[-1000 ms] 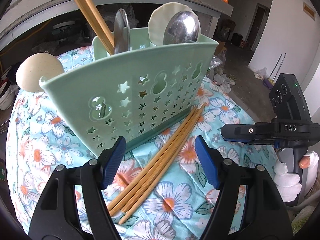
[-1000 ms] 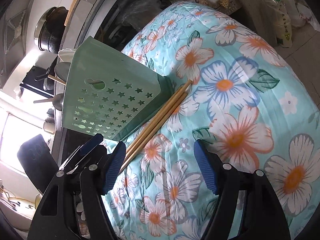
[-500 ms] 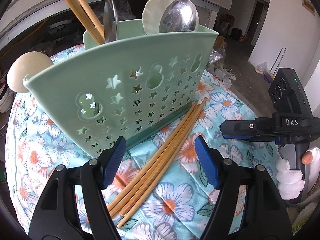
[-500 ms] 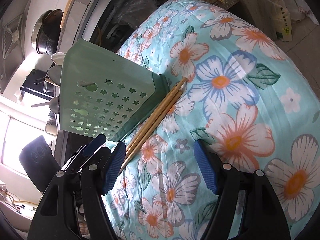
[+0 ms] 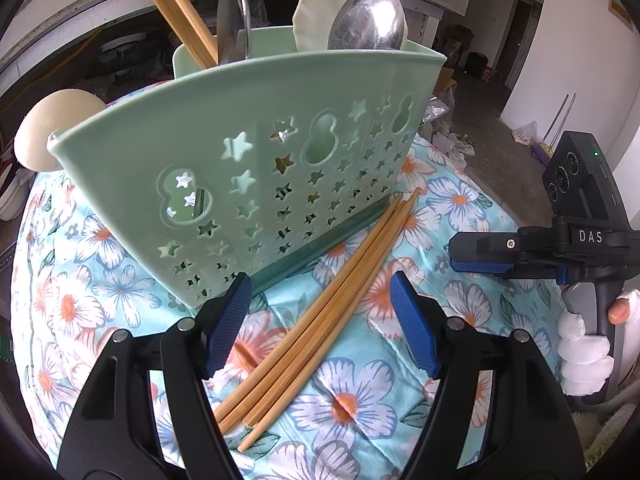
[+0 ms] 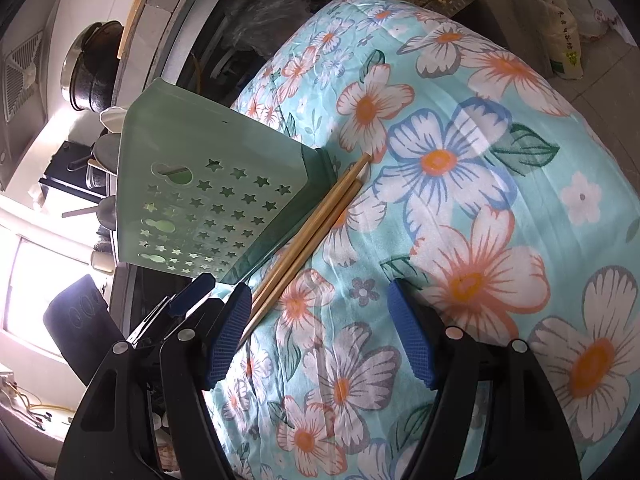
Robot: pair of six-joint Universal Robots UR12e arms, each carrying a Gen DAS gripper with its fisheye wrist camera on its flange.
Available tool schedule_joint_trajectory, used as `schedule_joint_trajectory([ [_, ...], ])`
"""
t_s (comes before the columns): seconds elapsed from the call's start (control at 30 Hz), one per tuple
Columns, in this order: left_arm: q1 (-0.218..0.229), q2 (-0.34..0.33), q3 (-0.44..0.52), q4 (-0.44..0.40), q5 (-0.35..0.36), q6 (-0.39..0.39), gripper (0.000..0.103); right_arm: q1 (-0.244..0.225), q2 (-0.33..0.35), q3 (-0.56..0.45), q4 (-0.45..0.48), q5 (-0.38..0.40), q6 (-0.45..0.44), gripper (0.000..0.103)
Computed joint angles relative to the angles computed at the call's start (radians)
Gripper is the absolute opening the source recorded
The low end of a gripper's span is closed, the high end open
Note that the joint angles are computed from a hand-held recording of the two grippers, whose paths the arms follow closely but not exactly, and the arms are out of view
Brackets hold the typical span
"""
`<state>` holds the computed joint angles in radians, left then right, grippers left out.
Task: Organize utensils
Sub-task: 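Move both open tools down to the bamboo chopsticks lying beside the holder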
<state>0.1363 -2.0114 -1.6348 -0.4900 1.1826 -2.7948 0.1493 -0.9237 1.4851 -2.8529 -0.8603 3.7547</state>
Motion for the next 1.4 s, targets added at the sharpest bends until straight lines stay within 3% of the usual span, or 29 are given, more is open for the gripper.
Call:
schedule_joint_trajectory([
  [0.47,0.004,-0.001,-0.005,-0.003,0.005,-0.012,0.068,-0.001,0.001,0.002,-0.006,0.004,0.004,0.068],
  [0.63,0.001,0.002,-0.02,0.044,0.029,-0.006,0.068,-0.001,-0.001,0.002,-0.002,0.007,0.0,0.066],
  [0.93,0.02,0.009,-0.051,0.116,0.013,0.002,0.067,0.014,0.036,-0.057,0.022,0.053,0.038,0.05],
  [1.1,0.035,0.011,-0.055,0.106,-0.013,0.008,0.057,0.031,0.06,-0.094,0.064,0.043,0.057,0.04],
  [1.4,0.06,0.012,-0.056,0.057,-0.04,0.012,0.044,0.041,0.091,-0.126,0.037,0.024,0.135,0.02],
])
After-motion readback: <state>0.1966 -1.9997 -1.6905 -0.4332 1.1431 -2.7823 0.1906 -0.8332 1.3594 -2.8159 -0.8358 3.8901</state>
